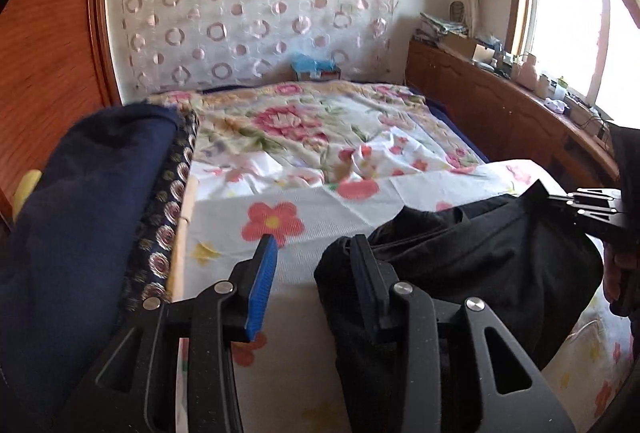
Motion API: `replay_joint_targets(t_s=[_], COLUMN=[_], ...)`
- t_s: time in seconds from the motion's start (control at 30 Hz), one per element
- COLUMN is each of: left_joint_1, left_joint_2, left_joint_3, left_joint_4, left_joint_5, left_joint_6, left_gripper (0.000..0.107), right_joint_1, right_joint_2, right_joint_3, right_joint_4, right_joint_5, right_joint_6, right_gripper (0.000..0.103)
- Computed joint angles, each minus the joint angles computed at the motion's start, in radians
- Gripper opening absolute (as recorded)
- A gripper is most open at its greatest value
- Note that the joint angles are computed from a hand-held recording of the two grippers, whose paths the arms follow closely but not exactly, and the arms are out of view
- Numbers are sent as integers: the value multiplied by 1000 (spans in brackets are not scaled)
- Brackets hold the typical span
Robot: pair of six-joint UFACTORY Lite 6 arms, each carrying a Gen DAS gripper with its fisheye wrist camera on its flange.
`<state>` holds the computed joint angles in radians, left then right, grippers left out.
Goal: Fold small clothes
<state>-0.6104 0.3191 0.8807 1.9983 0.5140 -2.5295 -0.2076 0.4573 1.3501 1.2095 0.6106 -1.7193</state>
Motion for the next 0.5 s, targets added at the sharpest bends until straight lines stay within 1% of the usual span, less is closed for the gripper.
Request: replay_joint_targets(t_s=[0.07,0.13,0.2,0.33,0.4,0.47,0.5], left_joint_1=[-26,-39,-52,-47,-26,17,44], left_joint_2=[-22,-51,-64,13,79,126,147], left_joint_3=[-15,-35,-44,8,58,97,115], left_joint_4=[32,92,114,70,-3,-3,23], left_joint_5=[3,-25,-59,-128,-153,-181,-192], left_joint_6=[-3,-49,-57,6,78,77,51], left_gripper=[39,39,39,39,39,39,39], right_joint_1=[5,2,16,11,13,9,6], right_joint_2=[9,14,-10,-40,-30,-21,-28], right_joint_3=[10,30,5,-42,-35,-26,-27], right_joint_4=[-6,-18,27,100,87,69,57], right_joint_5=[-1,10,-17,-23,-26,-19,-17], right_joint_6=[20,43,18,-58,-54,-40,-31], right_gripper=[3,3,3,3,3,3,3])
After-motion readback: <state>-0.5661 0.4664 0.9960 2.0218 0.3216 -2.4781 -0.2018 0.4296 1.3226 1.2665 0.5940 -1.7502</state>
